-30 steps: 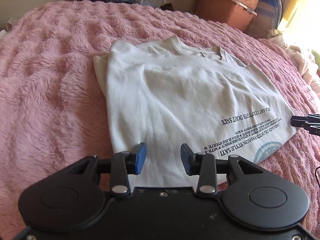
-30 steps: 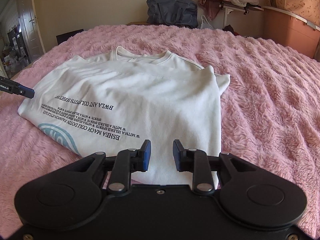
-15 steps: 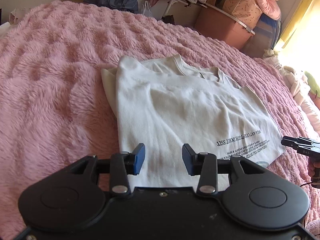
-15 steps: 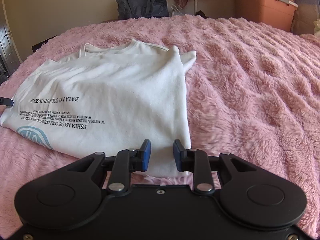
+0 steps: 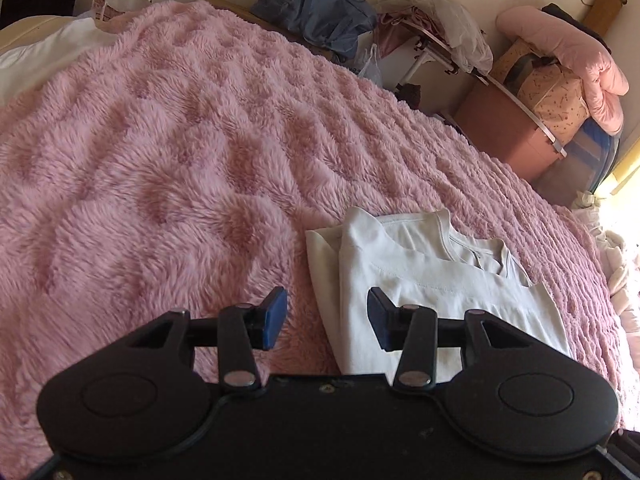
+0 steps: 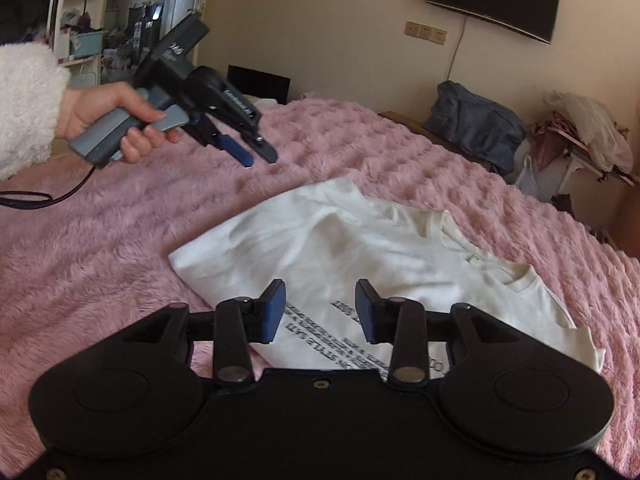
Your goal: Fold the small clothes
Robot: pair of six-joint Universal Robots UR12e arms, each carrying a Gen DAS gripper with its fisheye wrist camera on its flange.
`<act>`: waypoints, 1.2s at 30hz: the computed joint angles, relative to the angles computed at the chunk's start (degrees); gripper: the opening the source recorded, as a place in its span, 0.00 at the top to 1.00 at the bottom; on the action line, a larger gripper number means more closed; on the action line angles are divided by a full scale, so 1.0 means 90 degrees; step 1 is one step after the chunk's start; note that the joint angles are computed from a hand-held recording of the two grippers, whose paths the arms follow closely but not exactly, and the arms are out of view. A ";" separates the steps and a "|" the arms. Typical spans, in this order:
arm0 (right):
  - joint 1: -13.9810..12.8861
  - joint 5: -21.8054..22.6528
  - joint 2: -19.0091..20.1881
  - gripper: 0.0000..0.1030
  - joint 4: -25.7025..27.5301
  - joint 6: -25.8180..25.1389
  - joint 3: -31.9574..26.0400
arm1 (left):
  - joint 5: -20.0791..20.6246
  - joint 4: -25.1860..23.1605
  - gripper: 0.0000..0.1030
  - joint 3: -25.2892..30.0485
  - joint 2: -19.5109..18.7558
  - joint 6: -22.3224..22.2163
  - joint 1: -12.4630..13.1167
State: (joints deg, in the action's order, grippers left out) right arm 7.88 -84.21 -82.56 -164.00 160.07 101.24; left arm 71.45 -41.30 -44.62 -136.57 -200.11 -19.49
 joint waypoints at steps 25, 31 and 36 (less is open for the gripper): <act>0.1316 -0.1936 0.1371 0.54 0.0302 -0.1726 -0.0979 | -0.0433 -0.0841 0.54 0.1935 -0.1317 0.0134 -0.0085; 0.1384 -0.2222 0.1501 0.53 0.0039 -0.1881 -0.1047 | -0.0621 -0.1377 0.55 0.2933 -0.1841 0.0175 -0.0110; 0.1447 -0.2345 0.1549 0.54 -0.0199 -0.2074 -0.1015 | -0.1025 -0.1518 0.63 0.3533 -0.2208 0.0175 -0.0080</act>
